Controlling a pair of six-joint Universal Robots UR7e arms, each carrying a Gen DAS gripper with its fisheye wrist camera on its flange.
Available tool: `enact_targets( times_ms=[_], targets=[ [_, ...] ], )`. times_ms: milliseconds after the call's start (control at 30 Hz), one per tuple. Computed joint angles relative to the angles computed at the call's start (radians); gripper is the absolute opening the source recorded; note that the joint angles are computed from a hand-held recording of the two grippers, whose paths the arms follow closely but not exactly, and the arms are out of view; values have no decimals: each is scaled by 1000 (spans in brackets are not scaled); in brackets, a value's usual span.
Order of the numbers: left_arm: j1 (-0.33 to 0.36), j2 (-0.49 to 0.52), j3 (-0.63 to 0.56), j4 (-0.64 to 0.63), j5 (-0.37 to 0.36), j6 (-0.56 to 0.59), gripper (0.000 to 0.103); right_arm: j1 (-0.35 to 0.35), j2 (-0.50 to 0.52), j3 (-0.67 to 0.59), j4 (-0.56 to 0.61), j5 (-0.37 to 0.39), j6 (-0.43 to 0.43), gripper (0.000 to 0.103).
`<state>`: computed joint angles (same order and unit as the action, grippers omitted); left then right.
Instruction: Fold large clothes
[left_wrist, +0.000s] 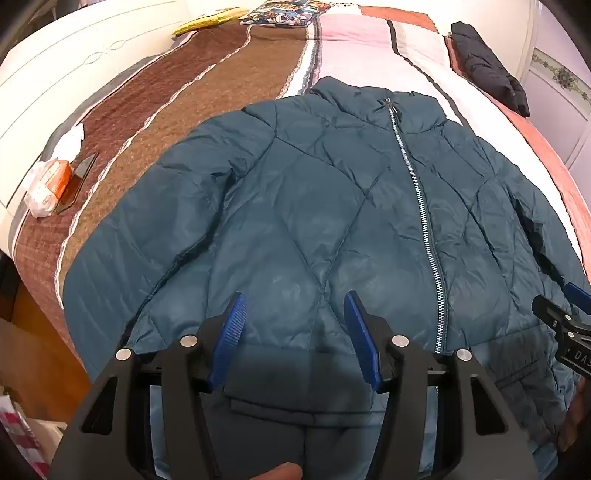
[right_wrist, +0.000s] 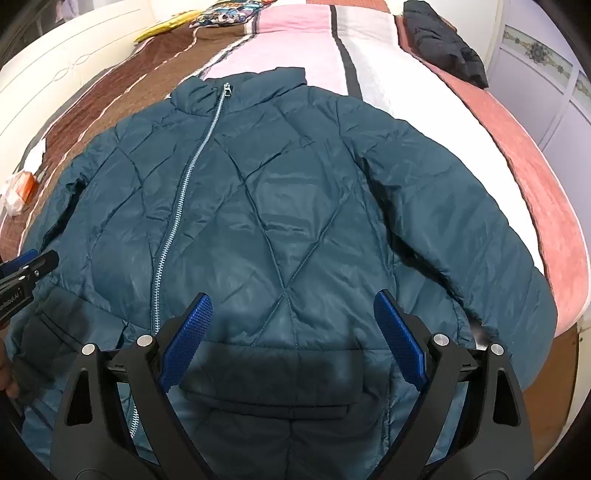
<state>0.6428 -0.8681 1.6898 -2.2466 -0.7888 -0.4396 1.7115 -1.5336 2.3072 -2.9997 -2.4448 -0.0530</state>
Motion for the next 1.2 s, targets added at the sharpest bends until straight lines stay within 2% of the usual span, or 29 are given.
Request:
enact_targets(
  times_ms=[1200],
  targets=[
    [11, -16, 21, 10, -1, -5, 55, -17, -15, 11, -15, 17, 14, 89]
  ],
)
